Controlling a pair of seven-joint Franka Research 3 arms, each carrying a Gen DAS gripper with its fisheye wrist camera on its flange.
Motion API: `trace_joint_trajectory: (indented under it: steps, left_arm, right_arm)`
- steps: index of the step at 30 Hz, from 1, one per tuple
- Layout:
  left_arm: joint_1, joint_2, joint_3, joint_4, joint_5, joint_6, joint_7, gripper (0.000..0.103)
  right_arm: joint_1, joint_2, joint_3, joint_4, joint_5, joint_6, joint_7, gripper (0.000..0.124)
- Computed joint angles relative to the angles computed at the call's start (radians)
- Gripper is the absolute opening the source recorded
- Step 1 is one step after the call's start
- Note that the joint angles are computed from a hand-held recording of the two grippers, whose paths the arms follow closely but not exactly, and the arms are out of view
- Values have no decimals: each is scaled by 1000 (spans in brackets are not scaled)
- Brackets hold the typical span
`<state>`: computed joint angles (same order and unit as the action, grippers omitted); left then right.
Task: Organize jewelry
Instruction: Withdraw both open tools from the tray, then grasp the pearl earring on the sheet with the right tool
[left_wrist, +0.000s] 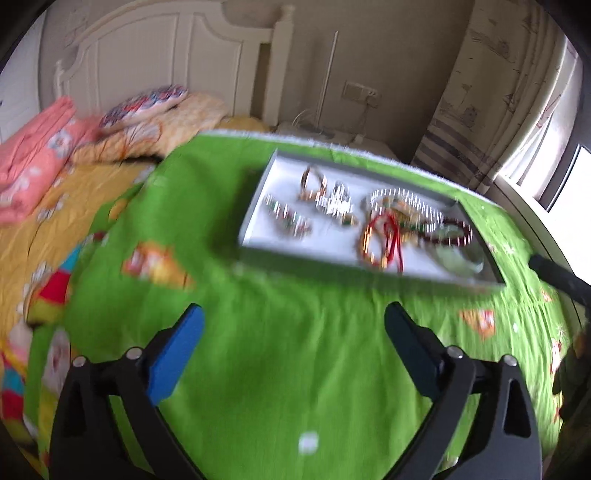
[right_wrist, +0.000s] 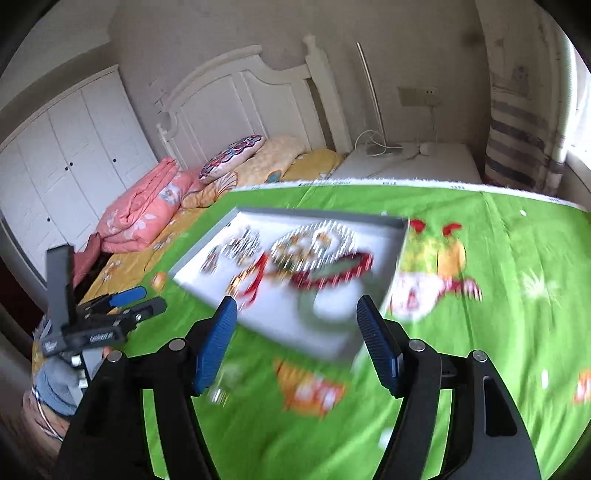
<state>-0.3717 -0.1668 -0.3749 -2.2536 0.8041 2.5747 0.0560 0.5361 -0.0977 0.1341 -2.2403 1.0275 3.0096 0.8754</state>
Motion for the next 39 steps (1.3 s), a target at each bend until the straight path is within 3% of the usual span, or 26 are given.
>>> trace_joint_trajectory:
  steps: [2, 4, 6, 11, 15, 17, 20, 27, 31, 34, 39]
  left_arm:
    - [-14, -29, -6, -38, -37, 1, -17, 98]
    - [-24, -59, -11, -81, -72, 18, -40, 99]
    - [-25, -79, -26, -106, -78, 12, -66, 100]
    - [-3, -105, -45, -136, -20, 48, -142, 100]
    - [-8, -88, -37, -126, -50, 56, -97, 100]
    - [-6, -84, -39, -123, -42, 65, -90, 100]
    - [-10, -75, -33, -119, -56, 77, -66, 100]
    - [-14, -58, -36, -98, -76, 41, -44, 100]
    - [-20, -54, -37, -89, -72, 15, -45, 100]
    - [-25, -52, -40, -80, -65, -11, -51, 100]
    - [-47, -21, -38, -39, -82, -71, 16, 100]
  right_arm:
    - [8, -59, 24, -80, -28, 25, 46, 66]
    - [-32, -115, 90, -180, -195, 67, 225, 66]
    - [-37, -151, 115, -237, -251, 76, 311, 66]
    - [61, -192, 99, -302, -290, 55, 382, 65]
    - [-6, -171, 214, -283, -543, 11, 510, 64]
    - [-15, -149, 236, -266, -629, -1, 550, 57]
    - [-102, -125, 315, -241, -831, -28, 687, 48]
    - [-115, -94, 321, -217, -1041, -35, 837, 32]
    - [-101, -91, 302, -211, -1127, -40, 900, 15]
    - [-94, -80, 289, -202, -1195, -39, 950, 15]
    - [-8, -112, 194, -247, -1106, 5, 911, 15]
